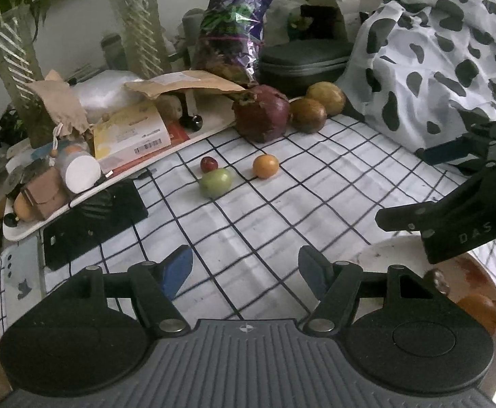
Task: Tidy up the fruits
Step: 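Lift both tools from the plate and move toward the remaining fruits, then grasp the green plum with the left tool while the right tool grasps the small orange tomato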
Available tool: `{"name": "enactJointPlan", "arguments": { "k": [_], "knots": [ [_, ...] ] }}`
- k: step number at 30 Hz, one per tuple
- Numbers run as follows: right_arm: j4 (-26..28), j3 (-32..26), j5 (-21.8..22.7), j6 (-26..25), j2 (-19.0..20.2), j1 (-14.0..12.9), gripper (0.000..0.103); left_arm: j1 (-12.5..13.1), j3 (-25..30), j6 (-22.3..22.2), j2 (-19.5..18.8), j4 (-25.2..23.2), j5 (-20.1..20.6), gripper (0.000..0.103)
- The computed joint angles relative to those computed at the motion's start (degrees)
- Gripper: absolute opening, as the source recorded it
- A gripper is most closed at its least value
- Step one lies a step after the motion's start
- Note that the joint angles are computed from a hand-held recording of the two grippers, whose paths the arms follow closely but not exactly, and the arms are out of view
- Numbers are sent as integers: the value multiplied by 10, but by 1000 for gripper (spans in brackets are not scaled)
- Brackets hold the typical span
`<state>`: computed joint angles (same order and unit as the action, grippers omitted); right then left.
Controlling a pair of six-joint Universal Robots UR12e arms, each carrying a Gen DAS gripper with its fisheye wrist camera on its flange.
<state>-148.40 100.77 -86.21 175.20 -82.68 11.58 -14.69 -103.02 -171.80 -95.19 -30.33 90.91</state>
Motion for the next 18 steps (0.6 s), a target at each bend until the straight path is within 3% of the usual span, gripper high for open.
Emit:
{"name": "enactJointPlan", "arguments": {
  "k": [18],
  "knots": [
    [-1,-48,33,-41,50,-3,103,20,20,26,-52,72,-8,67]
  ]
}}
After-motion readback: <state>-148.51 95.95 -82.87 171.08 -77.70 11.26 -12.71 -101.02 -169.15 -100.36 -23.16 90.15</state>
